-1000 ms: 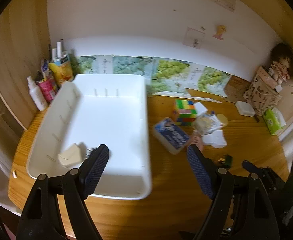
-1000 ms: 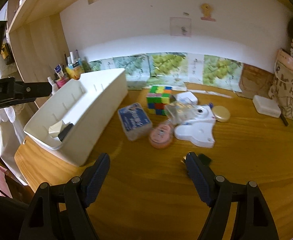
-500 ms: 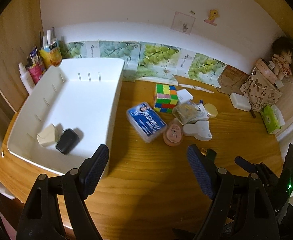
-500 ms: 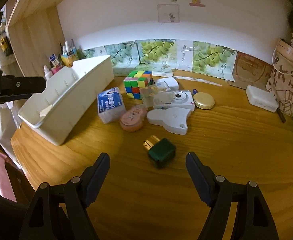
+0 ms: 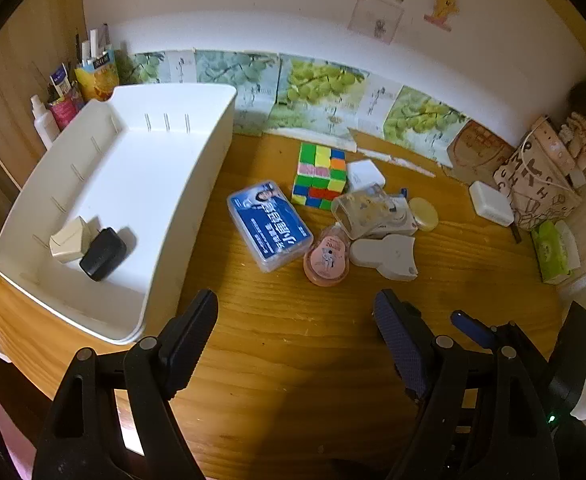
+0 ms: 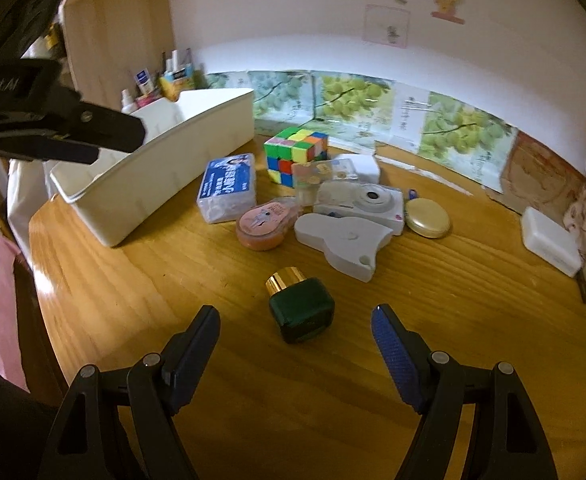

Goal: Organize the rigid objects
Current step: 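Withdraw both tools up and away from the white tray, then move the right gripper to the green gold-capped bottle and close on it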

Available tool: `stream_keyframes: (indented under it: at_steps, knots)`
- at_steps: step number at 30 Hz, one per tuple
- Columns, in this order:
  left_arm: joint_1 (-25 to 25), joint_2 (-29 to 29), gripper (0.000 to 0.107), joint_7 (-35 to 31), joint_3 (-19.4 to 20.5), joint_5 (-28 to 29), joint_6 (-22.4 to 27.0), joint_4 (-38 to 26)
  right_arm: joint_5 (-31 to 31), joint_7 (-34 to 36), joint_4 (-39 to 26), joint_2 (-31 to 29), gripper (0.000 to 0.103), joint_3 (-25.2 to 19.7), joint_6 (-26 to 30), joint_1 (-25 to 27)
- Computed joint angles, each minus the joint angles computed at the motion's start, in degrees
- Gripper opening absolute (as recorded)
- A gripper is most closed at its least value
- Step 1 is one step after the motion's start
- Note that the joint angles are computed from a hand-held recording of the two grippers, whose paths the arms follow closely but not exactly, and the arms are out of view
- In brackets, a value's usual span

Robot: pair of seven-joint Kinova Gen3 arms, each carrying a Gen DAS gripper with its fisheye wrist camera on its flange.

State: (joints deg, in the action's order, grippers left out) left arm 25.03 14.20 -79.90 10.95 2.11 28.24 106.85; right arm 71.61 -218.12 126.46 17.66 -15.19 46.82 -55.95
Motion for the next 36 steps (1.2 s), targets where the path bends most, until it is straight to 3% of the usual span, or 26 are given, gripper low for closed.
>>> stream_keyframes:
  at_steps: [10, 20, 29, 36]
  knots:
    - [3.0, 7.0, 0.083, 4.2, -1.0, -1.7, 7.9, -8.3, 7.2, 0.9, 1.9, 0.5, 0.079, 0.6, -9.2, 4.9]
    - [4.4, 15.1, 0.083, 5.1, -1.2, -2.1, 17.1, -17.9, 15.6, -3.5, 3.6, 1.3, 0.079, -0.1, -17.8, 11.5]
    - [7.4, 22.2, 0.083, 6.0, -2.7, -4.0, 23.5, -26.9, 16.6, -4.0, 3.1, 2.7, 0.079, -1.1, -19.9, 14.7]
    - [6.1, 26.1, 0.082, 4.3, -2.0, -1.9, 27.2, -31.5, 15.0, -2.0, 2.5, 3.0, 0.079, -0.4, -19.3, 13.8]
